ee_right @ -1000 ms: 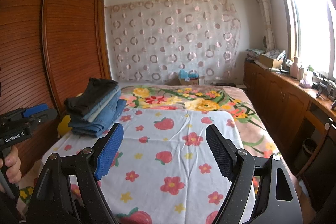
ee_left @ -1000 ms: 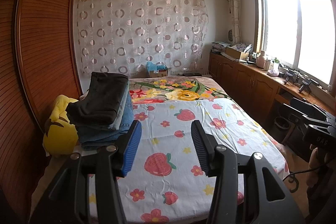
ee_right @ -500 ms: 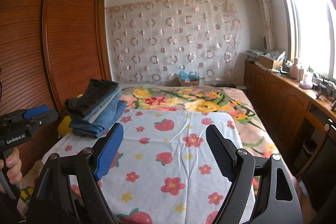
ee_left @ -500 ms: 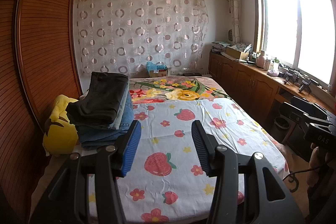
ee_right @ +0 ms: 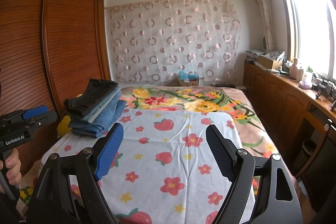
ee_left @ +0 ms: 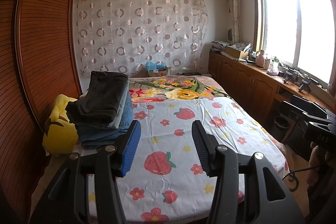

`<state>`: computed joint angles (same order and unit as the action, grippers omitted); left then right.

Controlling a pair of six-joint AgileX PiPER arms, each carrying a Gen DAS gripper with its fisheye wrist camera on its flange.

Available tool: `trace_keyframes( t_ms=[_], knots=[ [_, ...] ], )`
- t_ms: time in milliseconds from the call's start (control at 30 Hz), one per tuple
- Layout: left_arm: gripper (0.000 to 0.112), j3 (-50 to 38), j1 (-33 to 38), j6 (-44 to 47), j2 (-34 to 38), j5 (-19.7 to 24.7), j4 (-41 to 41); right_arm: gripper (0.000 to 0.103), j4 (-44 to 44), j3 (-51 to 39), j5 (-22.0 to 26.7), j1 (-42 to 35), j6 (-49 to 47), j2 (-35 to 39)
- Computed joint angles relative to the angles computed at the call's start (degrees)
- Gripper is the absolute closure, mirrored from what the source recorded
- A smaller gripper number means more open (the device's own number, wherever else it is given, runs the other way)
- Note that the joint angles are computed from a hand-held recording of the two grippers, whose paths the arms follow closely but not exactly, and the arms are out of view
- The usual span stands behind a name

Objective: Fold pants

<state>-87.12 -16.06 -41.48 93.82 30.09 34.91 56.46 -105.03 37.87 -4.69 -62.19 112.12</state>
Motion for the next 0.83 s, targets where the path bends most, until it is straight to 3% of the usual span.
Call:
trace_keyframes(
  t_ms=[833],
  knots=[
    [0.060, -0.8, 0.1, 0.7, 0.3, 0.4, -0.7, 0.021, 0.1, 0.0, 0.1, -0.1, 0.0, 0.0]
  ],
)
